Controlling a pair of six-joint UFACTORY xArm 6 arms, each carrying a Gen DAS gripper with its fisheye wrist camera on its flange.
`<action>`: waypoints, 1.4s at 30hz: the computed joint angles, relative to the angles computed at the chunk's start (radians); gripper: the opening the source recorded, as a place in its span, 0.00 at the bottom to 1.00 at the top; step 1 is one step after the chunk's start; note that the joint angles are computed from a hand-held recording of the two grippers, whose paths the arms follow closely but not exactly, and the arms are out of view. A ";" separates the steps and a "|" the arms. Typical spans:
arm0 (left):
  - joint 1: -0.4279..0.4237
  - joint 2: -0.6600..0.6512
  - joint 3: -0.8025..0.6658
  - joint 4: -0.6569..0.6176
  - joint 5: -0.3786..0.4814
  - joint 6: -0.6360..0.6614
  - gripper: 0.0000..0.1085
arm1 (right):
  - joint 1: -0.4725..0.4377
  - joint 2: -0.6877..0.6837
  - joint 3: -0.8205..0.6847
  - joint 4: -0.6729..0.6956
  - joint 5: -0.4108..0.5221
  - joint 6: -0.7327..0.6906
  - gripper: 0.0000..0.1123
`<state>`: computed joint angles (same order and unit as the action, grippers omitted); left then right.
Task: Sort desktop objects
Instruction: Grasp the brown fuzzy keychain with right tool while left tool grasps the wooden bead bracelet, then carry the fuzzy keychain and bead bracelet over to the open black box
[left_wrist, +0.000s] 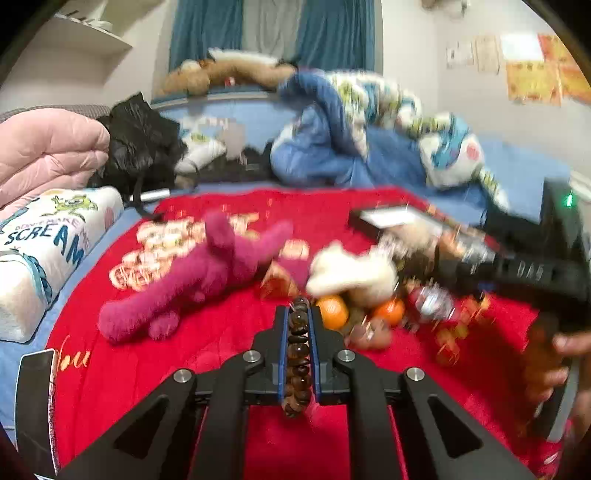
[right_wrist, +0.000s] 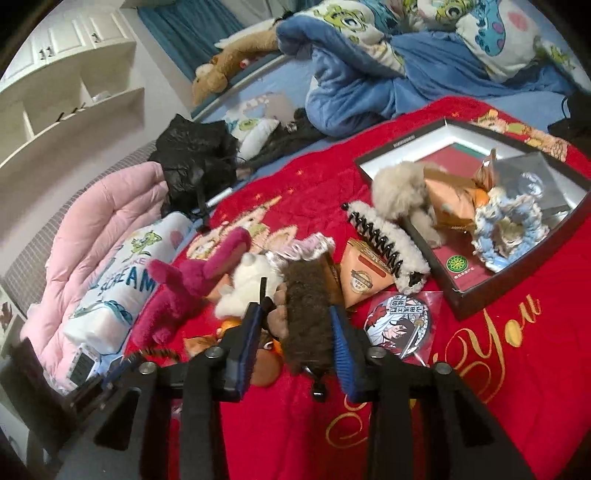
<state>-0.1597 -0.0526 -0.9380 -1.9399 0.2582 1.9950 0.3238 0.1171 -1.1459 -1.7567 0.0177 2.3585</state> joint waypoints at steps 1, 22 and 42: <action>0.006 -0.011 0.010 0.032 0.023 -0.038 0.10 | 0.005 -0.016 0.013 -0.006 0.008 0.002 0.31; -0.138 -0.129 0.098 -0.008 -0.002 -0.048 0.10 | -0.008 -0.345 0.325 -0.062 0.105 0.070 0.30; -0.445 -0.165 0.138 0.059 -0.071 -0.150 0.10 | -0.145 -0.936 0.824 0.390 0.184 -0.338 0.30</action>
<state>-0.6043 -0.2175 -0.8004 -1.8809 0.1875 1.8453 0.1792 -0.8188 -0.3217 -1.3670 0.2018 2.0203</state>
